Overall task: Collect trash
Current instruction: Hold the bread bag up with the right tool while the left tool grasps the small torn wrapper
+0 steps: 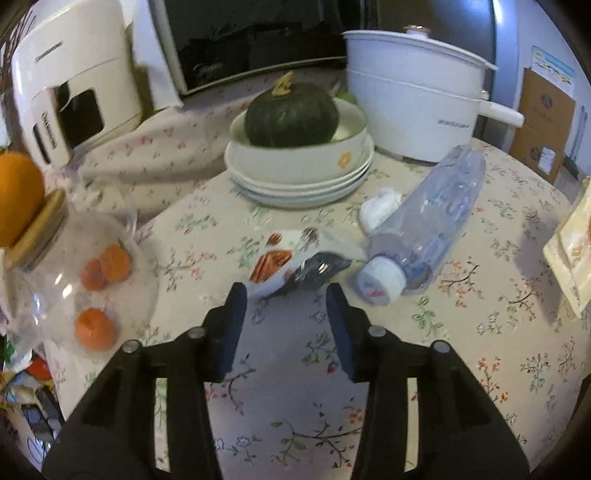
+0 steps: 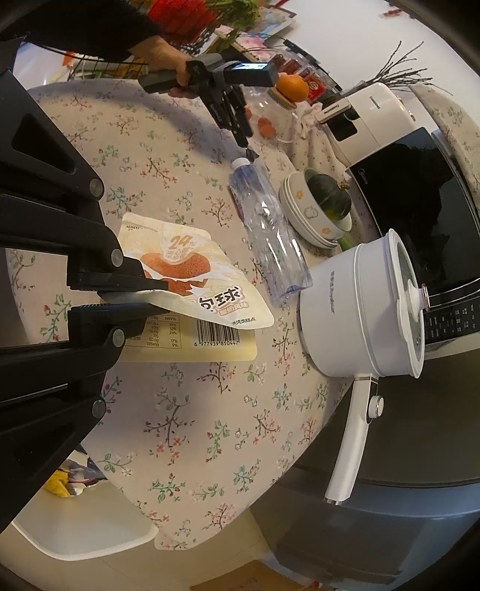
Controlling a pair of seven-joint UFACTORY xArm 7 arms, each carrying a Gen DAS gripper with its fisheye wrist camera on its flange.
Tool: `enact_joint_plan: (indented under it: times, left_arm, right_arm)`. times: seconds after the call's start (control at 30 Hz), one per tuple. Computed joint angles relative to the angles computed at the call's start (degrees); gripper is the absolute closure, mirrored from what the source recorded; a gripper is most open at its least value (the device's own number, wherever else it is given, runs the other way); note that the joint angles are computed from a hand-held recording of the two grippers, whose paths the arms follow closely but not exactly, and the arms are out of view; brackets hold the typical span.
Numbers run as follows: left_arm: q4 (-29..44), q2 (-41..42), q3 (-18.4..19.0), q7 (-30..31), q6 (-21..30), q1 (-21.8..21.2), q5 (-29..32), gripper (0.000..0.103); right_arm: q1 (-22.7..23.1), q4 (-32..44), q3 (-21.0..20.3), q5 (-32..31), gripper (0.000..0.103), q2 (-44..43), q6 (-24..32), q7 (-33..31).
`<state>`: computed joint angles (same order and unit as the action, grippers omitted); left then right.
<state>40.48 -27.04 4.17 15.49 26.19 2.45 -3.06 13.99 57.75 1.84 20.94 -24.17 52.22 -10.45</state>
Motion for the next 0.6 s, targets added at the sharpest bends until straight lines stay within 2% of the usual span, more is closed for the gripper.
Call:
enact_joint_plan:
  times: [0.23,0.33,0.4,0.5,0.6]
  left_arm:
    - [2.9,4.7,-1.4,-0.4,-1.1,0.8,2.5,0.057]
    - [4.4,7.2,-1.4,0.1,-0.8,0.8,3.2,0.069]
    - [5.3,8.4,-1.3,0.3,0.0,0.7,2.9,0.092]
    - [5.6,8.4,-1.1,-0.9,0.4,0.7,1.8,0.099]
    - [5.6,7.7,-1.6,-4.0,1.2,1.7,2.0,0.101]
  right_arm:
    - [-0.4,0.4,-0.1,-0.5,0.098,0.9,0.3,0.0]
    - [-0.7,0.4,-0.2,-0.8,0.098,1.3,0.4,-0.1]
    - [-0.9,0.3,-0.1,-1.0,0.098,1.5,0.3,0.1]
    - [-1.3,0.3,0.0,-1.5,0.098,1.7,0.2,0.4]
    - [-1.4,0.2,-0.2,-1.4,0.098,1.4,0.1,0.4]
